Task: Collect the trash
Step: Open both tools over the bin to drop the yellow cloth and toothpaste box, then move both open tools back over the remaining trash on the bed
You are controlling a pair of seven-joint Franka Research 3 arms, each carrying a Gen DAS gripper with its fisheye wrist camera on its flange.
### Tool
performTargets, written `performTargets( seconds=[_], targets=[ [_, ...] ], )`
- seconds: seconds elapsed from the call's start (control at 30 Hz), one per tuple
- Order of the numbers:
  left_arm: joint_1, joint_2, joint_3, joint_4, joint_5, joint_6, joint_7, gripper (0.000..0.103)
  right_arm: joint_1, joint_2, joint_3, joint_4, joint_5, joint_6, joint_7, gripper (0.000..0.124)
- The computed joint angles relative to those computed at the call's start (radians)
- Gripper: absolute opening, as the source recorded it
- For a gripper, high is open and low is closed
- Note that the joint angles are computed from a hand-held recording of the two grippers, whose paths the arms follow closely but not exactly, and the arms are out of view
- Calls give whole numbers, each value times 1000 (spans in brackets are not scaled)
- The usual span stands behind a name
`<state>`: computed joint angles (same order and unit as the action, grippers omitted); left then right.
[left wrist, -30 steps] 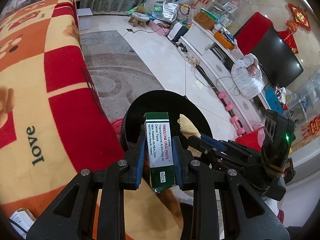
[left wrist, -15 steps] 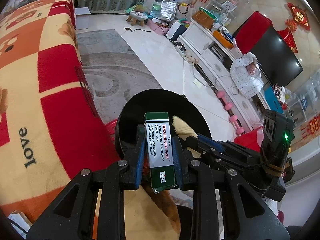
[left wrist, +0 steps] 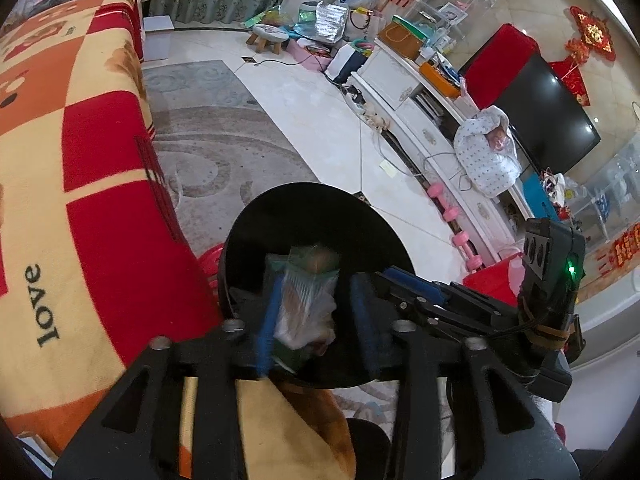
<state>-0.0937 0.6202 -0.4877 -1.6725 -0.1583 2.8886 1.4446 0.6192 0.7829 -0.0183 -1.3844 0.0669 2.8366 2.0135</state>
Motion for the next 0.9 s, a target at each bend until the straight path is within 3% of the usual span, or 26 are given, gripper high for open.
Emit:
performTargets(
  seconds=[0.03,0.17,0.43,0.6,0.9],
  targets=[
    [1,0,-2,-1,-2,5,-2,53,1,-2,-2,-4,2,1,6,27],
    [6,-11,-1,-17,-6,5,-12,53,1,-5,-1,-9,4,1,11,30],
    [-17,-86,53,-101,32,24,-63,53,15,-6,-1,-1,-5,-12,15,32],
    [26,-149,31,-196,20,49,-53,53,35,-4,-4,23,-28,-35,21,34],
    [82,-321,44,-409,-41,79,-41,53,56,60,39,165,-38,-119,-35,35]
  ],
)
